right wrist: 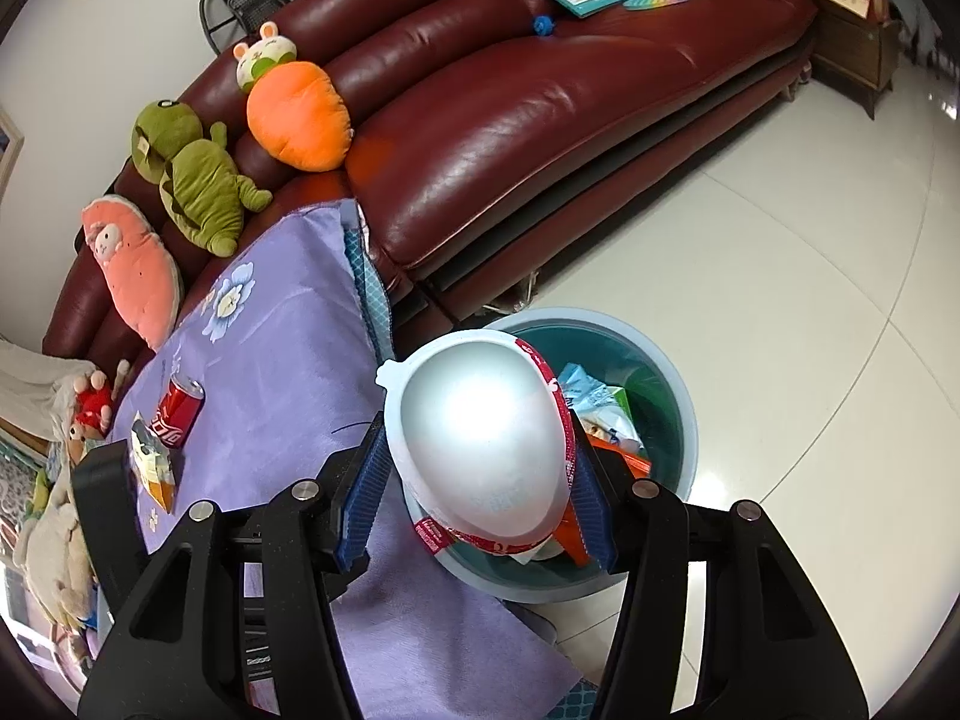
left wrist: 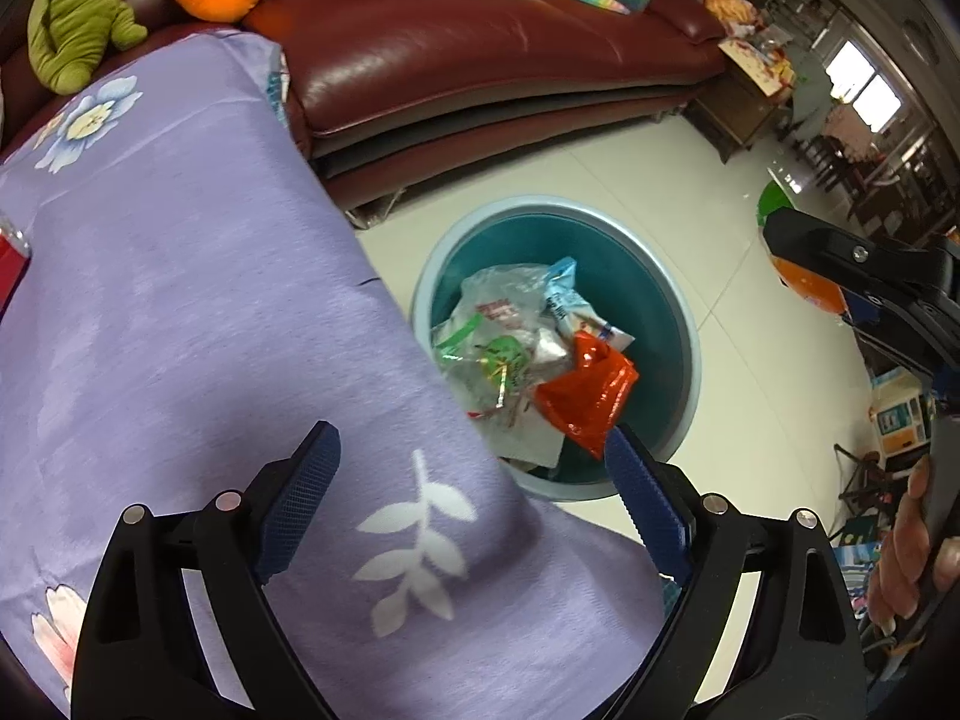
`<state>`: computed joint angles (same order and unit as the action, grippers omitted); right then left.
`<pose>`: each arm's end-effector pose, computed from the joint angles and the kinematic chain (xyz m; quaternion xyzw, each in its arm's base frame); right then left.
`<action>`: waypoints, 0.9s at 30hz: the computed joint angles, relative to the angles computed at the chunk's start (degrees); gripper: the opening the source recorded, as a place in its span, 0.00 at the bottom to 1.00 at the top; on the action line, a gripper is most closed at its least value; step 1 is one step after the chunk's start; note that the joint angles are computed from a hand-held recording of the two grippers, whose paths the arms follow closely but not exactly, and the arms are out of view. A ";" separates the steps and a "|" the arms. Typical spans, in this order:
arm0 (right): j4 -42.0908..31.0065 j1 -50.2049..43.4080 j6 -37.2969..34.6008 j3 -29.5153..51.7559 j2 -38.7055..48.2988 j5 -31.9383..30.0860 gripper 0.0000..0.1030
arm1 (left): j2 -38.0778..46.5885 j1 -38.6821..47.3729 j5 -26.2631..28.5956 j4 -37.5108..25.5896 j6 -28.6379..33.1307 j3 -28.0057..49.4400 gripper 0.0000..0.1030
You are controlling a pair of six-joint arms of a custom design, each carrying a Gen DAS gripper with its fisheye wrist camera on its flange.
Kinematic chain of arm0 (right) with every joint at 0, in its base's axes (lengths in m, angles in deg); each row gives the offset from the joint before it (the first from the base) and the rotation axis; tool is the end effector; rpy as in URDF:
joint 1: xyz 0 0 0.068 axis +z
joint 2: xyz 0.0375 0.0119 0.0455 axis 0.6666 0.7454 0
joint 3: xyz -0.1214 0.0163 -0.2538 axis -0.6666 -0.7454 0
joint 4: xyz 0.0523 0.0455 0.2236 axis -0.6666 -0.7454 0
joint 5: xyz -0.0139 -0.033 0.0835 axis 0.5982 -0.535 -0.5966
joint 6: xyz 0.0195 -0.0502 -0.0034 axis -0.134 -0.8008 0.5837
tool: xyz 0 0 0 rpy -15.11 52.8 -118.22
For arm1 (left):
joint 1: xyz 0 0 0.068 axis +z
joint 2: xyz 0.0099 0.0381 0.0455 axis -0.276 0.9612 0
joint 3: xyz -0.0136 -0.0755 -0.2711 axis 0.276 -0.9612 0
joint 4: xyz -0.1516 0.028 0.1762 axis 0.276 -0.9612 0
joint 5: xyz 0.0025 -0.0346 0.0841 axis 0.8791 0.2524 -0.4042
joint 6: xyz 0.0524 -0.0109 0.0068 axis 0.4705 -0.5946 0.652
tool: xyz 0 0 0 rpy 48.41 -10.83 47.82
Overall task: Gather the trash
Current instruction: 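Open the left tool to drop the candy bag while the right tool releases the egg shell, then move both open tools back toward the orange chip bag and red can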
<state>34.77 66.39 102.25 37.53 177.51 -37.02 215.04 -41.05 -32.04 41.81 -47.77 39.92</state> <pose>0.2880 0.1275 0.1086 0.2119 0.9197 0.1522 0.2934 0.3574 -0.1755 0.0519 0.2222 0.9489 -0.1486 0.1676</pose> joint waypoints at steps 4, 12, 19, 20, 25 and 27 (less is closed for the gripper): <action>-2.71 0.33 -0.85 4.31 2.89 -0.18 0.52 | -0.33 1.68 0.79 0.28 0.29 -0.93 0.88; -6.34 1.40 -0.20 8.45 5.54 0.42 0.68 | -1.70 3.82 2.65 0.79 1.04 -2.61 0.88; -10.08 1.98 1.11 10.24 5.34 1.18 0.74 | -2.27 5.16 3.46 1.07 0.97 -3.50 0.88; -10.83 2.13 1.27 10.72 5.32 1.21 0.74 | -2.36 5.51 3.72 1.00 1.03 -3.54 0.88; -14.40 3.53 2.00 12.84 5.16 2.05 0.77 | -4.05 7.23 4.70 1.55 1.33 -5.40 0.88; -16.17 4.52 2.07 14.09 5.09 2.72 0.77 | -5.27 7.84 4.93 2.37 1.37 -6.90 0.88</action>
<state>18.60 70.92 104.32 51.61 182.60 -34.30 209.77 -33.21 -27.11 44.18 -46.40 33.02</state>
